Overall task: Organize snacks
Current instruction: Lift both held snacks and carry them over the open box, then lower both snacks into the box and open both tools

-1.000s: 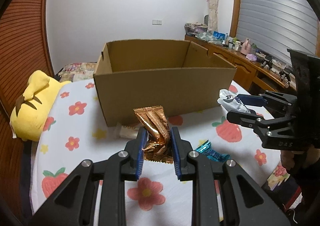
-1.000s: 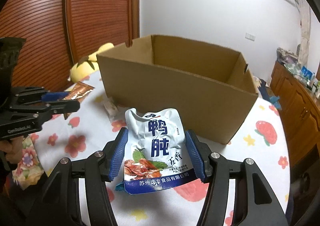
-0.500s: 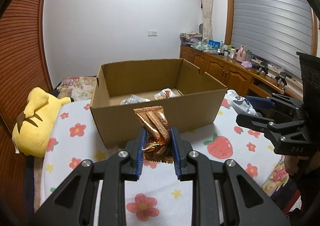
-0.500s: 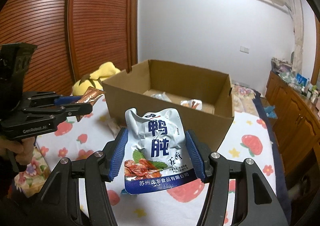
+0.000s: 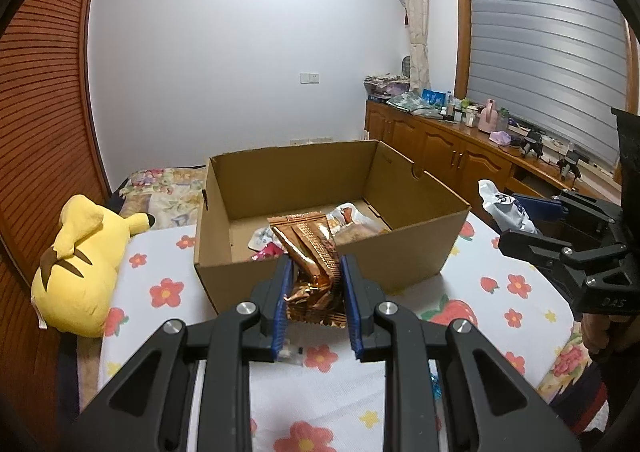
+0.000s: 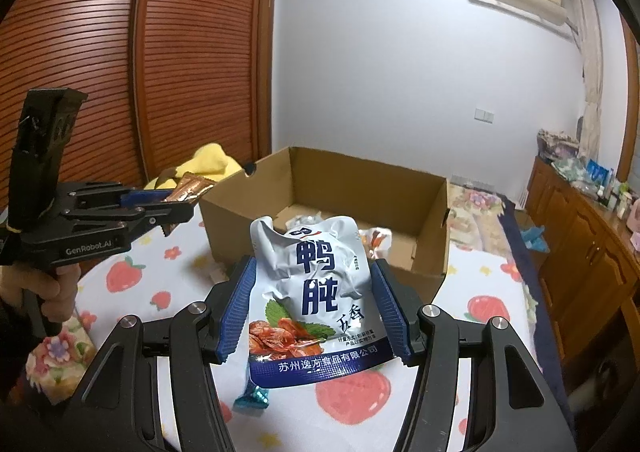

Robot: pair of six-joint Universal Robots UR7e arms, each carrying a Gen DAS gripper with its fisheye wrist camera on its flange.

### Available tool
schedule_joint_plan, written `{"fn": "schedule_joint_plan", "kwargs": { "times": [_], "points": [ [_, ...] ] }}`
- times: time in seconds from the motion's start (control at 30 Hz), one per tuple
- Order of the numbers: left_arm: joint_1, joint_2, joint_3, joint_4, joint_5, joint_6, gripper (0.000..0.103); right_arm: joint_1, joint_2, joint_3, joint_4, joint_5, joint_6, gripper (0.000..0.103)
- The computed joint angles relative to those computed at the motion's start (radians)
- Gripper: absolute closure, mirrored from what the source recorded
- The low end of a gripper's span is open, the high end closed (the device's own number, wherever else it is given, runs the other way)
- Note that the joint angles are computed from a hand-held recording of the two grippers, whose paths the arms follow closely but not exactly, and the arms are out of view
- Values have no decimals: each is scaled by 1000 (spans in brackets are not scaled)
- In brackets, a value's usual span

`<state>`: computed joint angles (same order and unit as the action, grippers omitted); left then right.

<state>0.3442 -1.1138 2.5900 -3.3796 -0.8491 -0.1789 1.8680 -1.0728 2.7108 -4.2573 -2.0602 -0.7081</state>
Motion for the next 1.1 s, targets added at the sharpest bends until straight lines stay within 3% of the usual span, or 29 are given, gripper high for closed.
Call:
{"fn": "schedule_joint_plan", "kwargs": {
  "times": [0.33,0.83,1.1],
  "points": [
    [78,76,-80,-39,-40,80,80,-78,-44,-33,58,70,-35,43],
    [199,216,-272,-8,-91,192,79,-163,-96,-176,271,130,-70,43],
    [230,255,-317,7,-109,212,77,-212,-113,-244,413,149,-17,42]
  ]
}}
